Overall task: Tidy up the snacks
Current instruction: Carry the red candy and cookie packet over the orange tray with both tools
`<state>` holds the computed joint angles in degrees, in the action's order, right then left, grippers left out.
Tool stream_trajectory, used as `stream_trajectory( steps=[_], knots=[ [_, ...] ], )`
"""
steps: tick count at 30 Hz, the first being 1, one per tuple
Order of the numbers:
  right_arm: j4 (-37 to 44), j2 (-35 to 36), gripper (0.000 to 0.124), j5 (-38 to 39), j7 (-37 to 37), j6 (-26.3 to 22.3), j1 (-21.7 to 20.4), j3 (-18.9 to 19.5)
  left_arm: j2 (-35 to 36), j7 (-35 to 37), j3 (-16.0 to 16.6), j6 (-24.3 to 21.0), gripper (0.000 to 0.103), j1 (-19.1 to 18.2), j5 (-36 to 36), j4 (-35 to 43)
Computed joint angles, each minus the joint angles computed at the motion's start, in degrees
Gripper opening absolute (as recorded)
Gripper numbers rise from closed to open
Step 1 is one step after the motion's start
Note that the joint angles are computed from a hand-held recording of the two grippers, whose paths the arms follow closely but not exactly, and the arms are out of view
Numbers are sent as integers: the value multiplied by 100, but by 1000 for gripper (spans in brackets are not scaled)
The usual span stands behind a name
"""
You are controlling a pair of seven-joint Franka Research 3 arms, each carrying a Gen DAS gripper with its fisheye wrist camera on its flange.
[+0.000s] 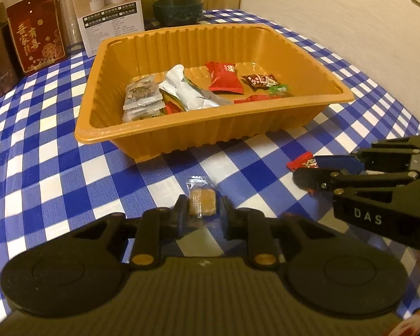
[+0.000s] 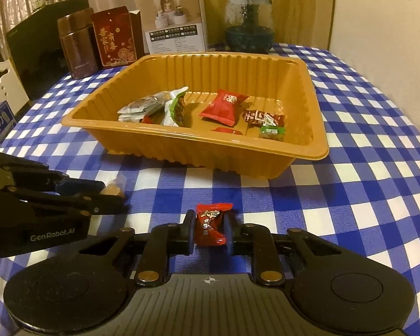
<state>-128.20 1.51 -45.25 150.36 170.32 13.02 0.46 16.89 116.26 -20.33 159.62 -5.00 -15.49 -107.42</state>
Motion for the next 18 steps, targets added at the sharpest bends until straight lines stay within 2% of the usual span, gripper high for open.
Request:
stream_trajectory(
  steps=[8,10,14,18],
  knots=[
    [-310,-383,21,373,-401,187,-165,184,-491,6,-19,175,21,-36,-364,-433],
    [-462,-540,21,705,-602,248,-230,253,-622,53,-8,241,21,-71,-487,-546],
    [-762,-916,21,827,-647,358,-510,509,-907,345,-9,382,21,-129,-934,-791],
    [-983,-1230,21,744,-528,463,-907,847,-1152,396,145,489,21,-326,-1143,-995]
  ],
)
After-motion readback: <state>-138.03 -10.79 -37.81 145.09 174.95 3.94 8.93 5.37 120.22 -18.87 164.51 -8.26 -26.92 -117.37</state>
